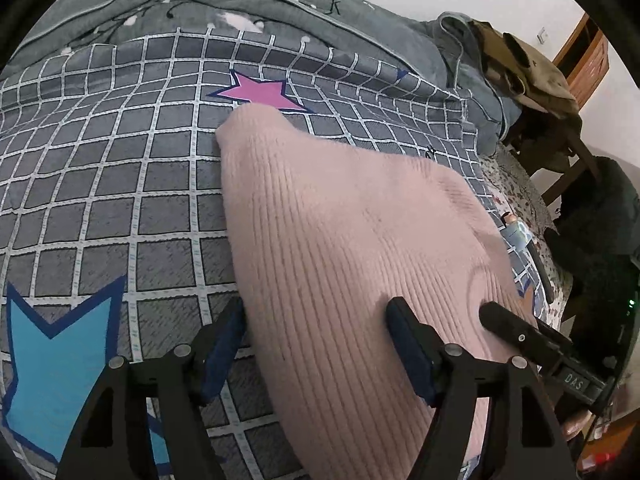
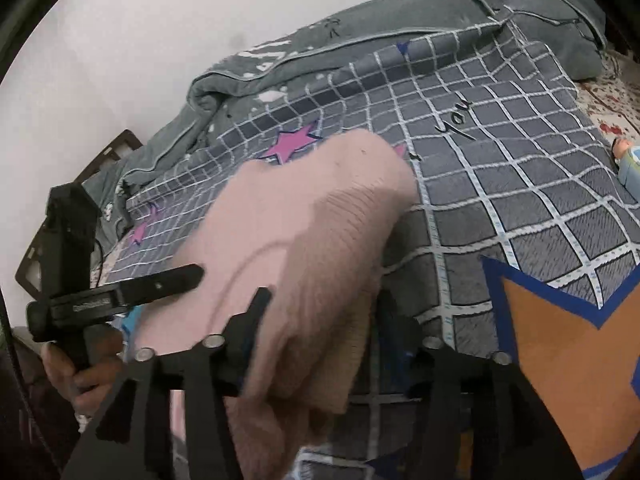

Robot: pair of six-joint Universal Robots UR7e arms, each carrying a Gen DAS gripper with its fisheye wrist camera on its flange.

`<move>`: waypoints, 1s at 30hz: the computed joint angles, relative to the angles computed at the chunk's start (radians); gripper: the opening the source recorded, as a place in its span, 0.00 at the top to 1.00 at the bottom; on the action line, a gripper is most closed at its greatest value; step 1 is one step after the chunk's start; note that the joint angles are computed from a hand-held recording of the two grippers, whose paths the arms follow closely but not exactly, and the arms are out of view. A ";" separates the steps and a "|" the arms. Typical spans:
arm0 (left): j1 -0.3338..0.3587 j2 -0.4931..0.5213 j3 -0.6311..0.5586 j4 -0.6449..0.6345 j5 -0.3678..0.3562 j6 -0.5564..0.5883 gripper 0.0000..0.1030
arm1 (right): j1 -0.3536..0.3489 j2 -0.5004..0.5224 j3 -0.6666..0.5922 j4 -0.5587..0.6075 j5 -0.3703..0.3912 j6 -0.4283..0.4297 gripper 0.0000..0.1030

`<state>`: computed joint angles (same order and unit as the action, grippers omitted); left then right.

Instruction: Fold small clothes

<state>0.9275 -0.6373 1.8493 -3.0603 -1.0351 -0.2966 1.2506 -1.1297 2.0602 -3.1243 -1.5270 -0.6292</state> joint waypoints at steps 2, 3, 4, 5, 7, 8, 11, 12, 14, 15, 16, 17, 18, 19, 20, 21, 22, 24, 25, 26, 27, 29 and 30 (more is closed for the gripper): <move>0.003 0.004 -0.005 -0.004 -0.008 0.010 0.30 | -0.012 0.000 -0.021 0.045 0.016 0.025 0.43; 0.006 0.007 -0.009 -0.005 -0.012 0.014 0.29 | -0.012 0.004 -0.026 0.042 0.015 0.033 0.43; 0.008 0.011 -0.013 -0.006 -0.015 0.017 0.29 | -0.010 0.010 -0.027 0.033 0.008 0.032 0.43; 0.010 0.014 -0.017 -0.006 -0.018 0.017 0.29 | -0.005 0.016 -0.025 0.015 -0.003 0.024 0.43; 0.014 0.020 -0.024 -0.009 -0.022 0.017 0.29 | 0.006 0.027 -0.020 -0.019 -0.024 0.008 0.43; 0.015 0.022 -0.026 -0.010 -0.025 0.018 0.29 | 0.010 0.033 -0.022 -0.027 -0.030 0.006 0.43; 0.019 0.024 -0.030 -0.010 -0.034 0.020 0.29 | 0.013 0.041 -0.038 -0.004 -0.030 0.018 0.43; 0.021 0.024 -0.031 -0.010 -0.037 0.020 0.30 | 0.015 0.044 -0.045 0.005 -0.032 0.020 0.43; 0.020 0.026 -0.035 -0.008 -0.034 0.021 0.31 | 0.021 0.050 -0.052 0.010 -0.043 0.020 0.43; 0.020 0.027 -0.035 -0.010 -0.031 0.022 0.32 | 0.023 0.052 -0.054 0.010 -0.046 0.020 0.43; 0.018 0.029 -0.035 -0.012 -0.027 0.023 0.33 | 0.024 0.054 -0.055 0.011 -0.047 0.020 0.43; 0.017 0.029 -0.035 -0.015 -0.024 0.024 0.34 | 0.024 0.056 -0.058 0.016 -0.045 0.022 0.43; 0.016 0.030 -0.035 -0.019 -0.022 0.026 0.36 | 0.023 0.056 -0.061 0.025 -0.040 0.026 0.43; 0.015 0.031 -0.034 -0.022 -0.021 0.028 0.37 | 0.022 0.056 -0.065 0.036 -0.036 0.033 0.43; 0.015 0.030 -0.034 -0.023 -0.021 0.030 0.38 | 0.021 0.056 -0.068 0.048 -0.028 0.039 0.46; 0.014 0.029 -0.034 -0.019 -0.021 0.032 0.41 | 0.017 0.053 -0.074 0.077 -0.011 0.046 0.48; 0.012 0.027 -0.035 -0.016 -0.020 0.035 0.43 | 0.015 0.051 -0.081 0.109 0.002 0.058 0.53; 0.008 0.024 -0.032 -0.019 -0.015 0.040 0.51 | 0.015 0.050 -0.087 0.136 0.015 0.079 0.57; 0.005 0.021 -0.029 -0.025 -0.014 0.042 0.53 | 0.019 0.049 -0.085 0.130 0.011 0.080 0.59; 0.004 0.018 -0.027 -0.030 -0.017 0.045 0.57 | 0.023 0.048 -0.081 0.124 0.006 0.079 0.62; 0.004 0.015 -0.025 -0.034 -0.020 0.046 0.58 | 0.026 0.045 -0.076 0.116 0.004 0.083 0.64; 0.002 0.008 -0.023 -0.032 -0.022 0.048 0.60 | 0.031 0.036 -0.061 0.088 0.011 0.097 0.71; -0.001 0.005 -0.023 -0.028 -0.020 0.052 0.61 | 0.034 0.032 -0.053 0.070 0.014 0.107 0.73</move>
